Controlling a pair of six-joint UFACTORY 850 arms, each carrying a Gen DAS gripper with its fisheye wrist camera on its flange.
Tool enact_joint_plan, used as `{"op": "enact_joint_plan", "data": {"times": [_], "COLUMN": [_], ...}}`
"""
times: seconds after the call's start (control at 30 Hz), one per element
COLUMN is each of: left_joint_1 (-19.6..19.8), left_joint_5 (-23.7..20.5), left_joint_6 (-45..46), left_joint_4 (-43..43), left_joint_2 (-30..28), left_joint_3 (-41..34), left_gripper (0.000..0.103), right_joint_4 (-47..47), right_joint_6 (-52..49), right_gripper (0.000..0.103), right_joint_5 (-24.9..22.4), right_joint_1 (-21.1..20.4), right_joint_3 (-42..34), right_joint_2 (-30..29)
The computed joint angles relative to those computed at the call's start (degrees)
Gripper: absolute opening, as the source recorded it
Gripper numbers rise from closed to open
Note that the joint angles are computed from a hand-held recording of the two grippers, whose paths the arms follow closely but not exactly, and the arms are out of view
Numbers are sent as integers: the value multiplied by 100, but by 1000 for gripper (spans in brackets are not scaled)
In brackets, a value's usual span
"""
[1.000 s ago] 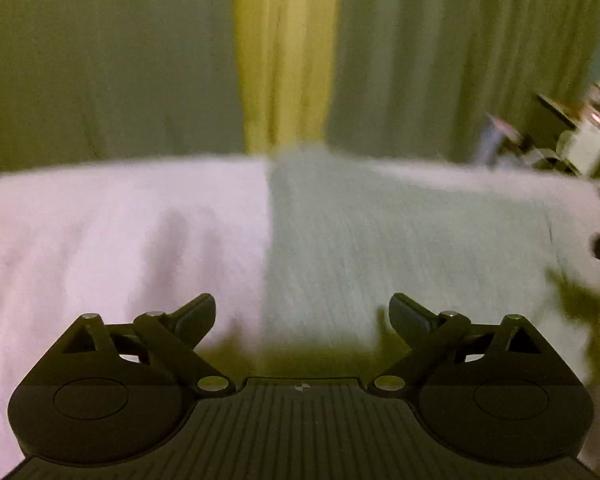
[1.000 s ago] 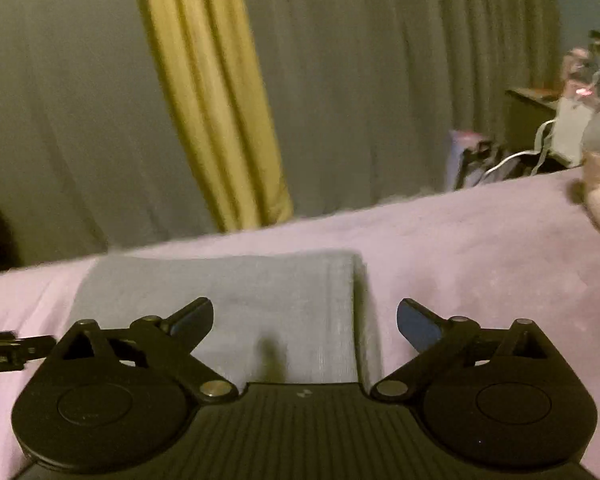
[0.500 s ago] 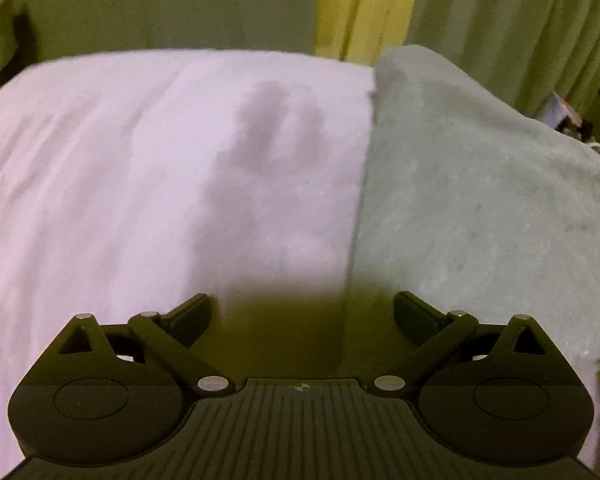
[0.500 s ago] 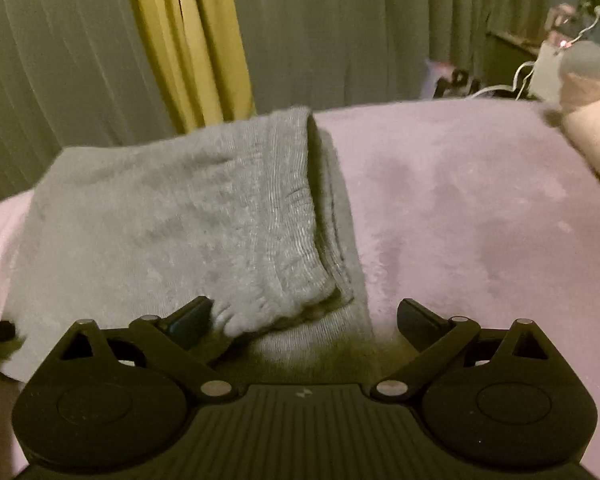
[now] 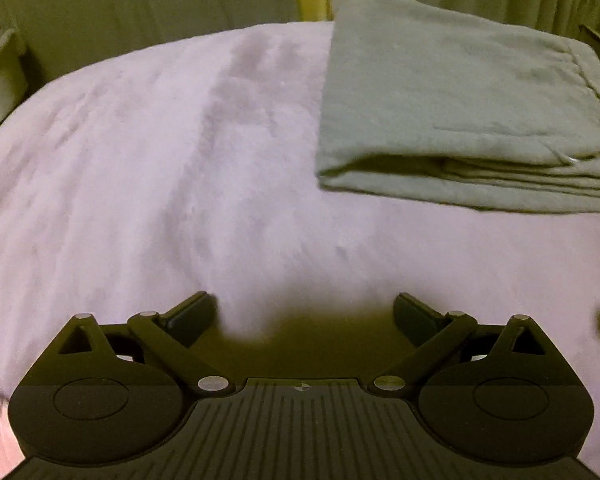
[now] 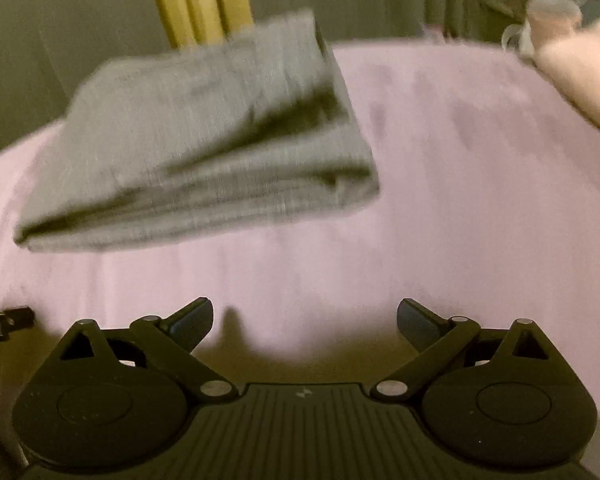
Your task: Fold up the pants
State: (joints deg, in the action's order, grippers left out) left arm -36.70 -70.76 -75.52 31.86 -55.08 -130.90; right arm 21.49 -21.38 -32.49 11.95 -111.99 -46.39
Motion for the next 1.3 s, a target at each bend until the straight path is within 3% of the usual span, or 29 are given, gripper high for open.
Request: {"op": "enact_joint_plan", "data": {"times": [0.13,0.17,0.3,0.4,0.57,0.73,0.93,1.07,1.23,1.3], "left_joint_1": [-61,-103,-262,-411,-483,-610,-656,-629,-491,-504], "left_joint_5": [95,45,-22,-85,480,-68,-61,-392,117,120], "left_joint_6": [96,97,149,86,-338,-357,-522,-587,-827,-871], "left_joint_4": [-374,-401,-343,-79,-21,162,252,89,-533,-492], "left_joint_2": [4,-16,-73,-79,404,191,274,202,568,609], "left_joint_3": [6,-28,-136,-169,572,183,291,72,496,490], "left_gripper": [101,101,101,101,101,101,101,101,101,101], "right_joint_4": [-1237,-1432,-1930,-1684,-872,-818,-529,-290,16,90], "right_joint_6": [882,834,759,431,-403,-422,-736,-988,-1013,-812], "right_gripper": [99,99,99,99,99,99,99,99,99,99], "right_joint_5": [-977,-958,-153,-32,242,251,101,1,-154,-400], "right_joint_1": [194,235,339,328,257,257,244,222,118,61], "right_joint_3": [-532,-491,353,640,1207,1374,1579,1646,1558,1364], "right_joint_2": [-265,-229,297,504,943,1079,1260,1366,1395,1302]}}
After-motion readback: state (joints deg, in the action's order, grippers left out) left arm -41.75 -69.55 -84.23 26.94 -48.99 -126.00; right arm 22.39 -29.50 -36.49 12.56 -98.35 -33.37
